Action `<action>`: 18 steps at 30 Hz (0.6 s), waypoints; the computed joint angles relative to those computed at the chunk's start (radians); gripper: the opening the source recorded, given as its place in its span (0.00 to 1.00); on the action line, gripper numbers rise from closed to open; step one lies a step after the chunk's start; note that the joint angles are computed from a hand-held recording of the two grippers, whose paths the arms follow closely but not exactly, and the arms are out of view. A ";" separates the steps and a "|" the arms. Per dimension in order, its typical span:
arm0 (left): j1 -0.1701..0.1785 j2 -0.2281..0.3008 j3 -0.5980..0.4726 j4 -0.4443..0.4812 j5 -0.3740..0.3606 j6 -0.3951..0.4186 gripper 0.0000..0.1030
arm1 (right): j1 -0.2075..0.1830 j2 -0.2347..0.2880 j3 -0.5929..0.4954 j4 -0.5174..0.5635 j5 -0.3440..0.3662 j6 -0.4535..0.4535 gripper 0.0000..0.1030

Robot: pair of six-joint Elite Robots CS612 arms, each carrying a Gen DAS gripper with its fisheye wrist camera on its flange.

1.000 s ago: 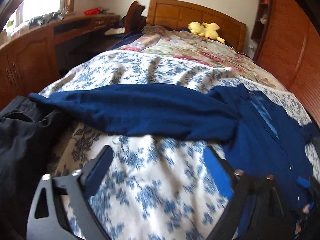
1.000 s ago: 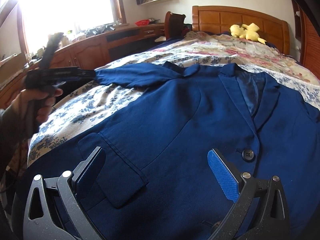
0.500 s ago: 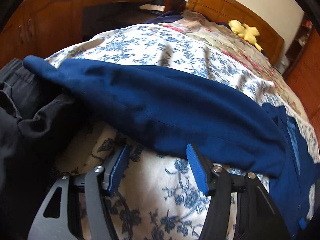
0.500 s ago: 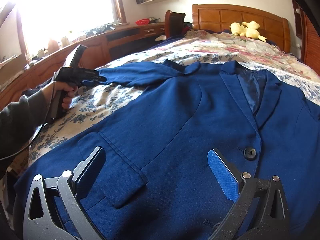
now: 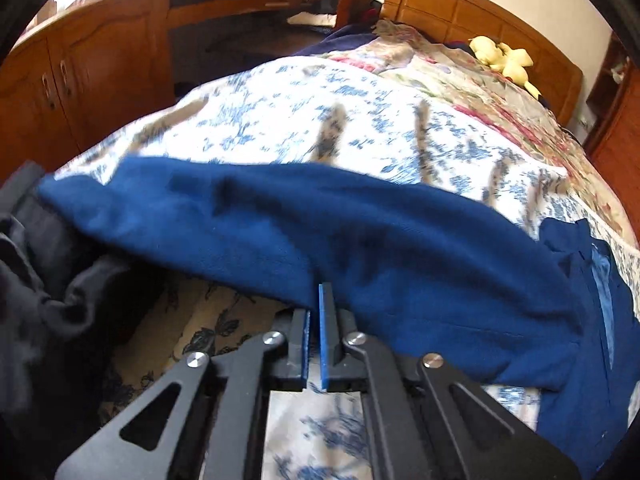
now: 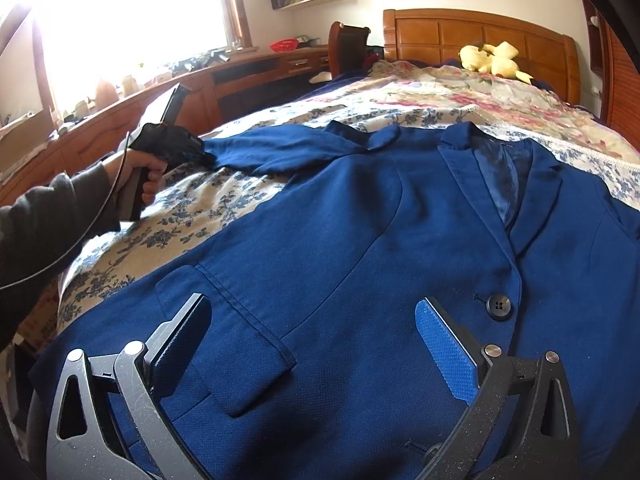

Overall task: Fold large clothes
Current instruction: 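Carry the held sleeve across the jacket front with the left tool, release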

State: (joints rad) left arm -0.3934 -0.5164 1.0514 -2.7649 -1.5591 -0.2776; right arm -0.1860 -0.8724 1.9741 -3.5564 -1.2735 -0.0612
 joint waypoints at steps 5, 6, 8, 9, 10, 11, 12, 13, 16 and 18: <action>-0.034 -0.074 0.070 -0.075 0.041 0.063 0.00 | -0.004 -0.001 0.004 -0.020 0.004 0.009 1.00; -0.042 -0.092 0.089 -0.092 0.033 0.072 0.00 | -0.005 -0.001 0.006 -0.028 0.004 0.013 1.00; -0.057 -0.122 0.124 -0.124 0.019 0.101 0.00 | -0.006 -0.002 0.010 -0.039 0.002 0.015 1.00; -0.068 -0.138 0.145 -0.145 0.018 0.124 0.00 | -0.005 -0.003 0.011 -0.043 -0.002 0.012 1.00; -0.076 -0.150 0.159 -0.156 0.018 0.139 0.00 | -0.003 -0.004 0.012 -0.046 -0.005 0.010 1.00; -0.085 -0.164 0.175 -0.160 0.007 0.149 0.00 | -0.002 -0.004 0.012 -0.050 -0.009 0.008 1.00; -0.090 -0.172 0.185 -0.163 -0.004 0.155 0.00 | 0.000 -0.003 0.013 -0.052 -0.012 0.005 1.00; -0.096 -0.182 0.199 -0.169 -0.012 0.165 0.00 | 0.001 -0.003 0.013 -0.051 -0.014 0.003 1.00; -0.116 -0.213 0.248 -0.196 -0.019 0.215 0.00 | 0.000 -0.003 0.015 -0.054 -0.014 0.005 1.00; -0.126 -0.226 0.267 -0.196 -0.023 0.228 0.00 | -0.001 -0.003 0.016 -0.058 -0.013 0.006 1.00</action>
State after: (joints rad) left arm -0.5194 -0.7426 1.3179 -2.9612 -1.5821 -0.0499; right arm -0.1868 -0.8757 1.9906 -3.6143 -1.2861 -0.0552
